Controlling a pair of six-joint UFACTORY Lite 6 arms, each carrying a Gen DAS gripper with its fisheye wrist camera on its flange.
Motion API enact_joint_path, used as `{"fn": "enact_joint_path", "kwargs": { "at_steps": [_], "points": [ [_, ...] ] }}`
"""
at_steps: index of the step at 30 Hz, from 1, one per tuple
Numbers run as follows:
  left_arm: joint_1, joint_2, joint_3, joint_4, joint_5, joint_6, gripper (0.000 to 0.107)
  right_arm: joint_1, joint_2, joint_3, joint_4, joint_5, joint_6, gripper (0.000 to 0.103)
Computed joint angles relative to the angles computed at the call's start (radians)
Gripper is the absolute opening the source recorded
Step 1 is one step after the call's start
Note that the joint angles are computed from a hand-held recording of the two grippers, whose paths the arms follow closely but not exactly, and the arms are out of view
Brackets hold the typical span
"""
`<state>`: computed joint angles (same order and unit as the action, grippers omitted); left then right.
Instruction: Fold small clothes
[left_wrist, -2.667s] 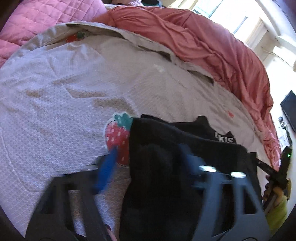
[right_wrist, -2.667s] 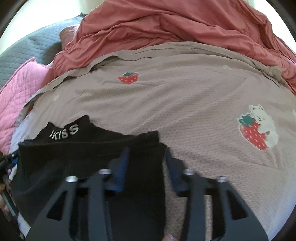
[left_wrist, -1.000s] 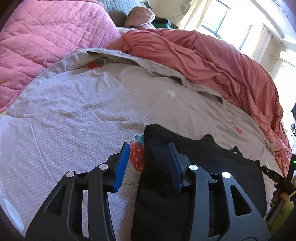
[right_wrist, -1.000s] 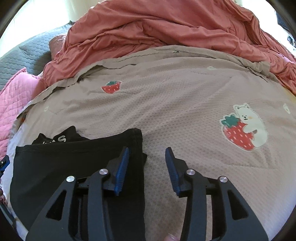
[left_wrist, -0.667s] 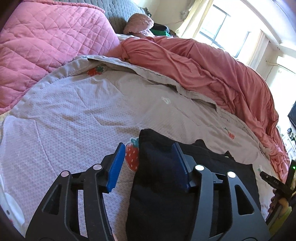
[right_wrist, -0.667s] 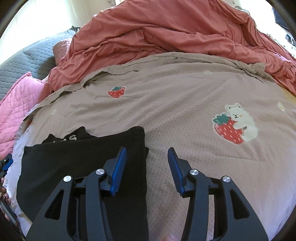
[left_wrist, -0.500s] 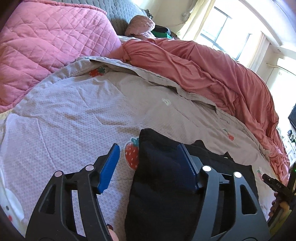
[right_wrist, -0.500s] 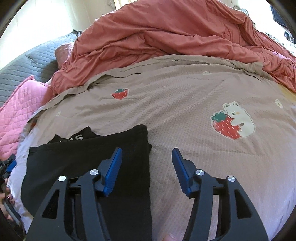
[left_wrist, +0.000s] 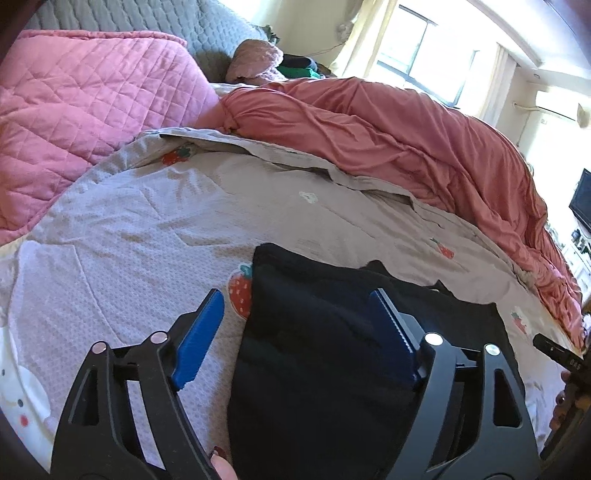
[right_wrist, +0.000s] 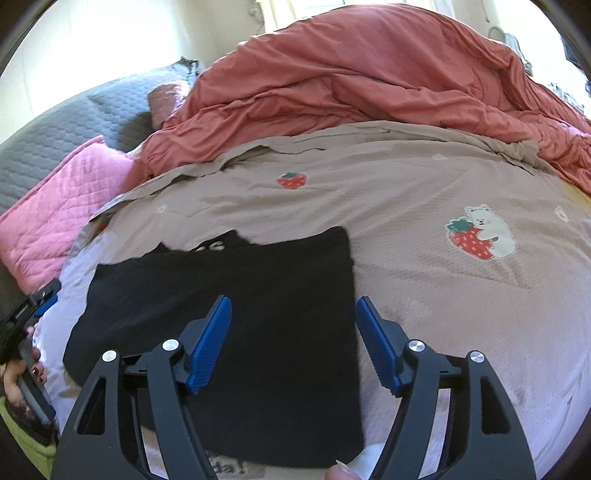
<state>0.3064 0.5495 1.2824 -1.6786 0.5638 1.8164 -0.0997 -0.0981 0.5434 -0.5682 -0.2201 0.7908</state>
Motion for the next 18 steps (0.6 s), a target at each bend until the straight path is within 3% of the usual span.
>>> {"fn": "enact_joint_path", "kwargs": {
  "at_steps": [2, 12, 18],
  "points": [
    [-0.005, -0.024, -0.036, -0.014, 0.009, 0.025, 0.077, 0.038, -0.03, -0.026, 0.079, 0.005, -0.063, 0.079],
    [-0.069, -0.133, -0.206, -0.085, 0.068, 0.212, 0.078, 0.249, -0.039, -0.077, 0.596, -0.001, -0.539, 0.079],
    [-0.187, -0.072, -0.189, -0.016, -0.084, 0.199, 0.079, 0.295, 0.079, -0.034, 0.718, -0.003, -0.639, 0.079]
  ]
}}
